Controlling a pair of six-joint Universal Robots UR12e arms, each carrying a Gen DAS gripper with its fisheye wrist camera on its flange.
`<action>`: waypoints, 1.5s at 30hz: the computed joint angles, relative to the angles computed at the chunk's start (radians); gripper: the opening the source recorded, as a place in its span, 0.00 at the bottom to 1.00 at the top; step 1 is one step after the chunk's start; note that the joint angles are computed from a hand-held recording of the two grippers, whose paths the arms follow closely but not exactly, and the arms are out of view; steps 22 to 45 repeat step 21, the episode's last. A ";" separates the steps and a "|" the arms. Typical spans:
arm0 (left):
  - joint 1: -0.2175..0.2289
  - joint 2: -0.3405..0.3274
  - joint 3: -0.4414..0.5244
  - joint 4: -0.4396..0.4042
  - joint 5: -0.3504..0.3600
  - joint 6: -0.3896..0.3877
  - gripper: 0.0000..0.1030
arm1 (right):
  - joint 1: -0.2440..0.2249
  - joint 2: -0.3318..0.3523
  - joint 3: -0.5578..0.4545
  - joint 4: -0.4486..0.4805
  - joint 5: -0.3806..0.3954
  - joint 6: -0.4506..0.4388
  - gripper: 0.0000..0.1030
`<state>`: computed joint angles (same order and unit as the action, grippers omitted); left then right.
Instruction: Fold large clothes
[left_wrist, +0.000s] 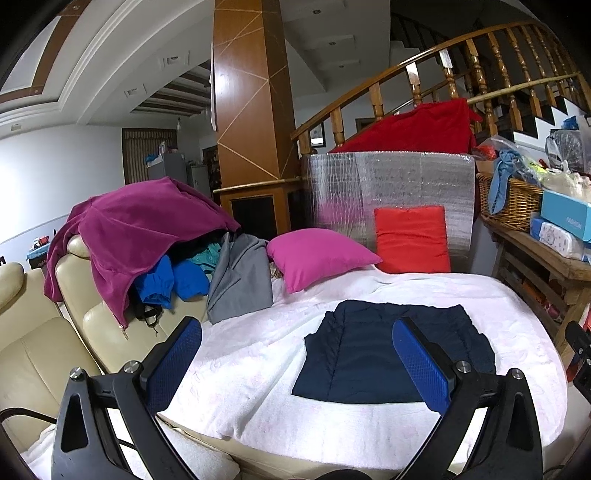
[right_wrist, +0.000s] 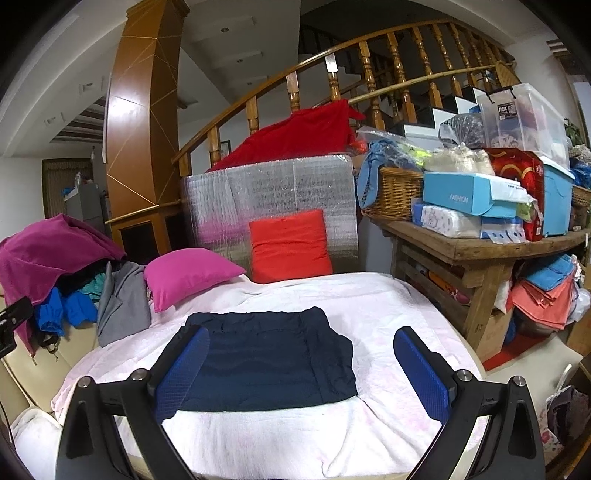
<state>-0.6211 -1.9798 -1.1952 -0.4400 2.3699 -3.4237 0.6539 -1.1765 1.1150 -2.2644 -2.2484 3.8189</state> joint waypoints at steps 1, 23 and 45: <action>0.003 -0.002 0.003 -0.006 -0.004 -0.004 1.00 | -0.004 0.005 -0.004 0.005 0.006 0.003 0.99; 0.142 -0.099 0.107 -0.160 -0.250 -0.104 1.00 | -0.115 0.078 -0.033 0.100 0.009 0.012 0.98; 0.142 -0.099 0.107 -0.160 -0.250 -0.104 1.00 | -0.115 0.078 -0.033 0.100 0.009 0.012 0.98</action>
